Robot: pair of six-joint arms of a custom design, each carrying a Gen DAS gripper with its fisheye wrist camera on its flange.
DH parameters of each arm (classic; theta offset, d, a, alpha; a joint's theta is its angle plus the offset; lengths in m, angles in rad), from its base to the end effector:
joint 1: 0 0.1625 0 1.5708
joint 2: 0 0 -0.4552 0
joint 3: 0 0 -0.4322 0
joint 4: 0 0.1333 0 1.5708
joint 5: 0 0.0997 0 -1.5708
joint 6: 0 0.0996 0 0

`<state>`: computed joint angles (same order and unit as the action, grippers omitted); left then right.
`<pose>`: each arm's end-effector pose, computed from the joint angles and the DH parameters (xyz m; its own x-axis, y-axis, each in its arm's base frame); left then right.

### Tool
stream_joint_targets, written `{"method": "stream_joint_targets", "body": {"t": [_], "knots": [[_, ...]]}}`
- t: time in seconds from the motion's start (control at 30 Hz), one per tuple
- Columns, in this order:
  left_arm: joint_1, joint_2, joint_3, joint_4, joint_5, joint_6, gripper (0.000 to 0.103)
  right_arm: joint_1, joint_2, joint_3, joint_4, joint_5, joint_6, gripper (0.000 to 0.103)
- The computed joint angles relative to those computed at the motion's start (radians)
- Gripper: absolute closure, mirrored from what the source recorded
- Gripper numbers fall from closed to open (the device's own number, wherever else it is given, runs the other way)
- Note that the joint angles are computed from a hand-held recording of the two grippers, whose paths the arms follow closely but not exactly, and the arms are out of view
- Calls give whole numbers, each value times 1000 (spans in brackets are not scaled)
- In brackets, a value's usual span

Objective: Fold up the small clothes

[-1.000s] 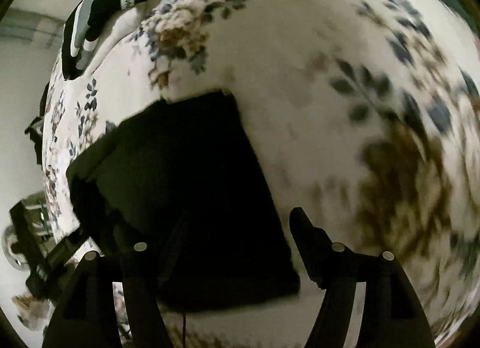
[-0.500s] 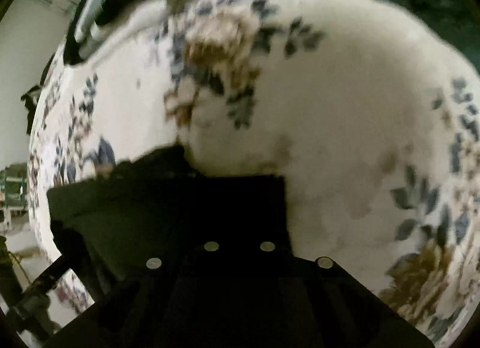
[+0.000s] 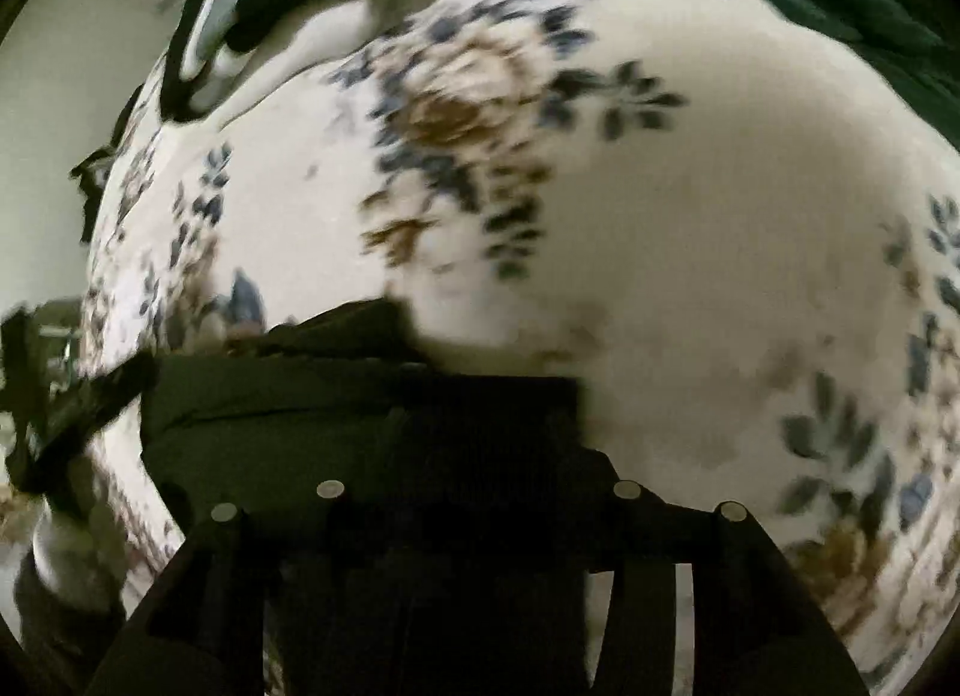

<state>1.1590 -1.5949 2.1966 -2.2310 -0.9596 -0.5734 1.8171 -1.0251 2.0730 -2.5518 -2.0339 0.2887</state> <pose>-0.0054 -0.4883 0.2973 -0.8585 -0.2467 -0.4495 -0.0788 0.9297 -0.3599 0.2192 -0.5075 0.0816 -0.8940 0.0386 0.4463 0.0118 0.9980 -0.0628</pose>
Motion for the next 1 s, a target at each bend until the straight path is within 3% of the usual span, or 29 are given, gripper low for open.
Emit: {"method": "stream_joint_targets", "body": {"t": [0.13, 0.3, 0.4, 0.43, 0.47, 0.57, 0.63, 0.77, 0.87, 0.93, 1.0], "knots": [[46, 40, -50, -3, -36, -20, 33, 25, 59, -35, 16, -44, -32, 55], [-9, -105, 14, 17, -102, -15, 33, 45, 114, -64, -16, -112, -138, 55], [-17, -147, 55, 75, -187, -33, 33, 50, 137, -82, 5, -141, -196, 55], [-16, -144, 68, 77, -196, -31, 39, 45, 142, -85, 6, -143, -197, 55], [-12, -134, 84, 55, -197, -27, 63, 39, 141, -88, 9, -136, -184, 55], [25, -98, 103, -72, -214, -28, 77, 23, 117, -81, 20, -123, -116, 55], [51, -83, 102, -131, -242, -44, 78, 6, 83, -66, 41, -110, -44, 55], [72, -69, 92, -152, -254, -12, 80, -62, -2, 4, 42, 6, 58, 55], [83, -49, 68, -127, -254, 7, 79, -129, -28, 53, 43, 112, 94, 55], [87, -51, 48, -79, -267, -8, 76, -149, -34, 83, 7, 140, 91, 55], [53, -78, 45, -13, -237, -11, 74, -152, -64, 102, 38, 160, 125, 55]]}}
